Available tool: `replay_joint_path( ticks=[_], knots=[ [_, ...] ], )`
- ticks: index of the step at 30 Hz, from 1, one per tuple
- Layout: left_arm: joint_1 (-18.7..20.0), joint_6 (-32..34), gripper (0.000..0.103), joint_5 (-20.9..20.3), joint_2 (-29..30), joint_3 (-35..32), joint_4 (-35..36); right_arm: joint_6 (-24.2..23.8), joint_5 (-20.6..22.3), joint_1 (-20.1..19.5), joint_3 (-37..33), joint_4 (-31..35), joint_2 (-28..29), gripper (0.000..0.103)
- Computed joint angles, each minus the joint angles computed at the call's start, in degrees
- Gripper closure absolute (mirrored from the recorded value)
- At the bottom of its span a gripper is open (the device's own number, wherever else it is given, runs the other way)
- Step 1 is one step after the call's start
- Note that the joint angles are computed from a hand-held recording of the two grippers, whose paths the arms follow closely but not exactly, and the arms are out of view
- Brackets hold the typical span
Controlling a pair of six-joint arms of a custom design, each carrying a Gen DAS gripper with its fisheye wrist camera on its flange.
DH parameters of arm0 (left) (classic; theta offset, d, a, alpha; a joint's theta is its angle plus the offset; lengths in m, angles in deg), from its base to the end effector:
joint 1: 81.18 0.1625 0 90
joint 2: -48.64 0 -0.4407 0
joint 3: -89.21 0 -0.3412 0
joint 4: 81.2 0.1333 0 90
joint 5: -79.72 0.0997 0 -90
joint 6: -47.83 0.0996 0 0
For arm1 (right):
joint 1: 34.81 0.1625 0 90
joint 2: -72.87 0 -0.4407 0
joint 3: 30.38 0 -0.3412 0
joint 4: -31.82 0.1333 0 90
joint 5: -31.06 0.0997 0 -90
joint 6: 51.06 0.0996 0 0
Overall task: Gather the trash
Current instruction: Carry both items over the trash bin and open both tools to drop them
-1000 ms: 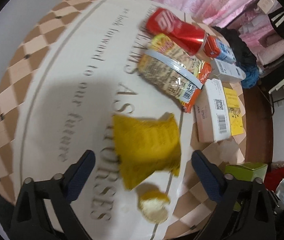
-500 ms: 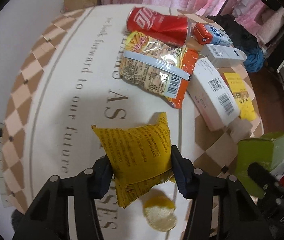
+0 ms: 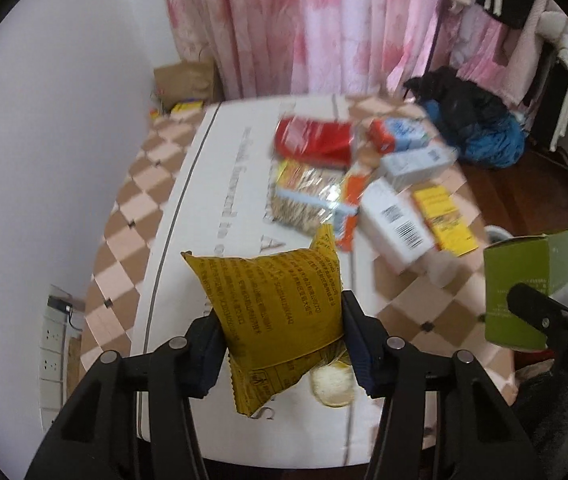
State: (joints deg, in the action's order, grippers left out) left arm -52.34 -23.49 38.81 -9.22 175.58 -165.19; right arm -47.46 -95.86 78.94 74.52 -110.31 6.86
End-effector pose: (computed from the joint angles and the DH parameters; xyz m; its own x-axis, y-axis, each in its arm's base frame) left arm -0.4070 -0.4622 0.2626 -0.6647 -0.1266 -0.7363 0.2873 0.8664 -0.4084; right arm 0.2928 -0.4830 0.2962 -0.8102 -0.1397 0.5692 -0.3418 0.9015 -0.2653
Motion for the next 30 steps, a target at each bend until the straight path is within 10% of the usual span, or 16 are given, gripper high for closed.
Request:
replay_joint_path(
  ticks=[12,20,30],
  knots=[
    [-1.48,21.57,0.054,0.94,14.16,-14.93,-17.07,-3.11,1.05,-3.41,-4.95,1.79,-9.75,0.013],
    [2.27,33.61,0.054,-10.42,29.35,-29.34,-26.16,-8.26,-4.66,-11.76,-8.95,3.41,-13.26,0.013],
    [9.89,35.42,0.05,-23.22,49.03,-55.93,-14.31,-8.76,0.78,-28.39,-13.96,9.62,-9.53,0.013]
  ],
)
